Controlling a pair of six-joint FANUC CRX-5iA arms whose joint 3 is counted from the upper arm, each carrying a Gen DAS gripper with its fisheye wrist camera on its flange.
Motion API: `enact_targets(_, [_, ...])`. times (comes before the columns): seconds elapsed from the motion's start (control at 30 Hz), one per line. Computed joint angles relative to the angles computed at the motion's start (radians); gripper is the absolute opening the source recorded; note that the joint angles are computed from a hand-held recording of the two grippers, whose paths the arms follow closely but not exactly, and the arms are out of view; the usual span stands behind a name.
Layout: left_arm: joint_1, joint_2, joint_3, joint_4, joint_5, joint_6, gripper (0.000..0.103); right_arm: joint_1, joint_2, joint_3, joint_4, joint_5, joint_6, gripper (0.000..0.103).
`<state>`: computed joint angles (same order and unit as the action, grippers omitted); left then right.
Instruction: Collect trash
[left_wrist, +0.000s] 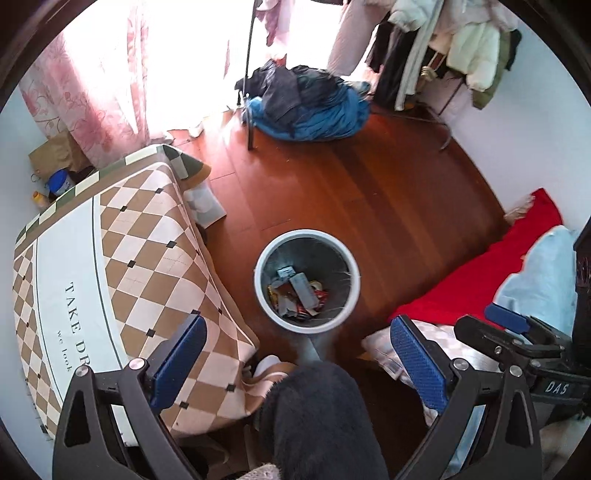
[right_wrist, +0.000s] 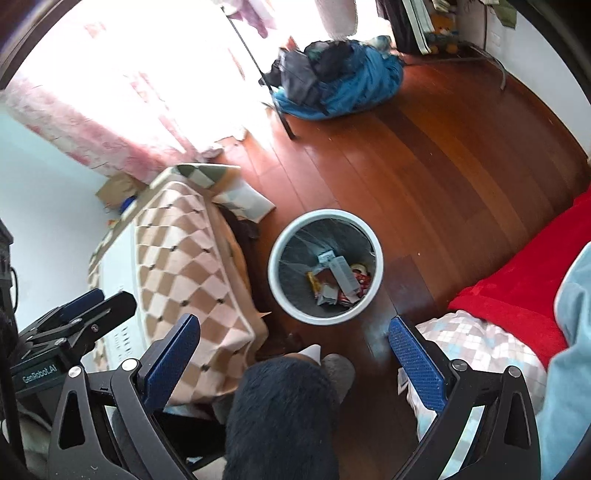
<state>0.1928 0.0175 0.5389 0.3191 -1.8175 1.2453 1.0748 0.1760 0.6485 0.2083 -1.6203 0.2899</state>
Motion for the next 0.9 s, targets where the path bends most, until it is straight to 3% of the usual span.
enact_targets(0.4, [0.122,-0.022,0.070,0.141,-0.099,-0.034,0.102,0.090,0.050,0.239,0.045,-0.105,0.040,0.103])
enact_targets(0.9, [0.193,-0.009,0.105,0.203,-0.156,-0.038,0.102,0.099,0.144,0.432,0.002,-0.195,0.105,0.103])
